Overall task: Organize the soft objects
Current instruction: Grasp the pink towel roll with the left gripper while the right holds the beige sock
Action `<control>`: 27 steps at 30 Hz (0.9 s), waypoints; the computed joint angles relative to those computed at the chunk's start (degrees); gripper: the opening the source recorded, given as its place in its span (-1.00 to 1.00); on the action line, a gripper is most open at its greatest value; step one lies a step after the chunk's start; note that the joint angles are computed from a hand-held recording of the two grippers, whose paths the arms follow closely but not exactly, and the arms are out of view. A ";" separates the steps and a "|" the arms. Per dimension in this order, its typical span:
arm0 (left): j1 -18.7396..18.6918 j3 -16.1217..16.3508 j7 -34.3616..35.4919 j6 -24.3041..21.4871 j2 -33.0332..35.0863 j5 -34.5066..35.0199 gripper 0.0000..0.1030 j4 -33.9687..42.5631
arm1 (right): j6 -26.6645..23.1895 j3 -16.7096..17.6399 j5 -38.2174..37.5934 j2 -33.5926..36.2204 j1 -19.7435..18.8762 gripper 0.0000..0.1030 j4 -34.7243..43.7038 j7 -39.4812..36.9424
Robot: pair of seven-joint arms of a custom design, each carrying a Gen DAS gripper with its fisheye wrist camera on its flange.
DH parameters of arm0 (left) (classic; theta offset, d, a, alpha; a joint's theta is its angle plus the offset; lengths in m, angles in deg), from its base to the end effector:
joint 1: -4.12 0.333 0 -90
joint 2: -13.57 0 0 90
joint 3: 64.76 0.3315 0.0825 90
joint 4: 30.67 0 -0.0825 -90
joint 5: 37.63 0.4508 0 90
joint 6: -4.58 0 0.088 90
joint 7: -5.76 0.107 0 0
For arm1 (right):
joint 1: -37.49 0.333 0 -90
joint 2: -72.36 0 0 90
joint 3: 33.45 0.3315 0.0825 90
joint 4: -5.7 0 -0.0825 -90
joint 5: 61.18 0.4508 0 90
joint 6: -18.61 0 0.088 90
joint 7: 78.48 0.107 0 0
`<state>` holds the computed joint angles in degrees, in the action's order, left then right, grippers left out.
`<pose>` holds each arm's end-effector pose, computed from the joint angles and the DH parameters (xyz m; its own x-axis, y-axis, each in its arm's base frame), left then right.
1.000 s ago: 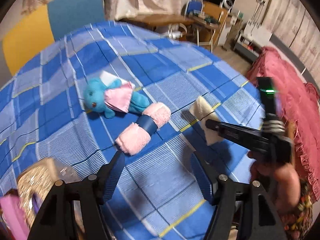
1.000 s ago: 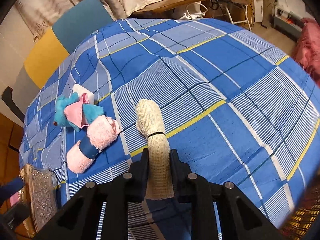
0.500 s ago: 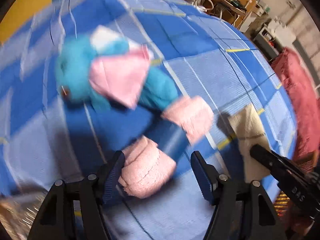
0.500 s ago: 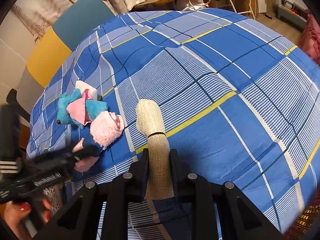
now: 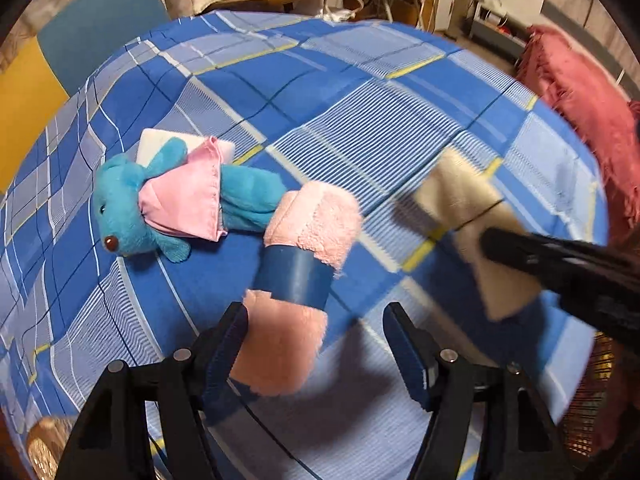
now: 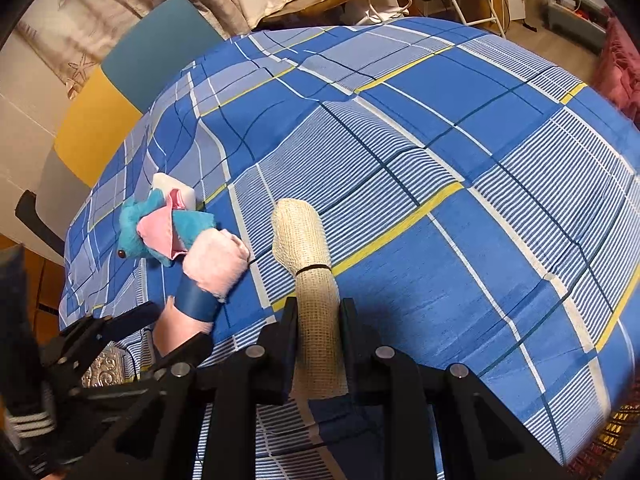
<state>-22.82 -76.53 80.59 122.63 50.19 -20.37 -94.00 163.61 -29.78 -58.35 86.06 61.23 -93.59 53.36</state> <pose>0.6948 -0.4698 0.4866 -0.4184 -0.9042 -0.0861 -0.8374 0.4207 -0.3488 0.6563 0.3355 0.4916 -0.1887 -0.8978 -0.3979 -0.8715 0.3399 -0.3536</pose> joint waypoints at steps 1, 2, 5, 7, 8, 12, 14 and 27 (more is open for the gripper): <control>-0.75 1.00 -0.94 -0.47 1.04 1.52 0.38 1.36 | -0.21 -0.11 -0.39 0.05 0.09 -0.61 0.14 0.15; -1.08 1.52 -1.80 -0.45 1.84 2.24 0.38 2.39 | -0.21 -0.08 -0.39 0.08 0.09 -0.61 0.22 0.06; -0.74 1.44 -1.64 0.21 3.53 2.08 0.38 4.44 | 0.22 0.19 0.59 0.18 -0.17 -0.61 0.27 -0.83; -0.74 1.56 -1.63 -0.40 4.46 1.84 0.38 5.38 | 0.10 0.09 0.22 0.38 -0.01 -0.61 0.58 -1.01; -0.38 1.12 -1.92 -0.68 4.96 0.68 0.26 5.61 | 0.00 0.01 -0.05 0.44 0.09 -0.61 0.69 -0.93; 0.66 0.74 -5.08 2.09 2.40 -1.47 -0.13 0.53 | 0.12 -0.04 -0.27 0.57 0.23 -0.61 0.84 -0.89; 0.99 0.49 -5.92 2.35 0.94 -1.71 -0.21 -1.45 | 0.30 -0.16 -0.73 0.58 0.38 -0.61 0.87 -0.76; 6.77 -5.34 -7.30 21.33 -18.47 -11.56 -0.27 -26.97 | -0.28 -0.51 -4.50 0.88 1.20 -0.61 1.44 -0.90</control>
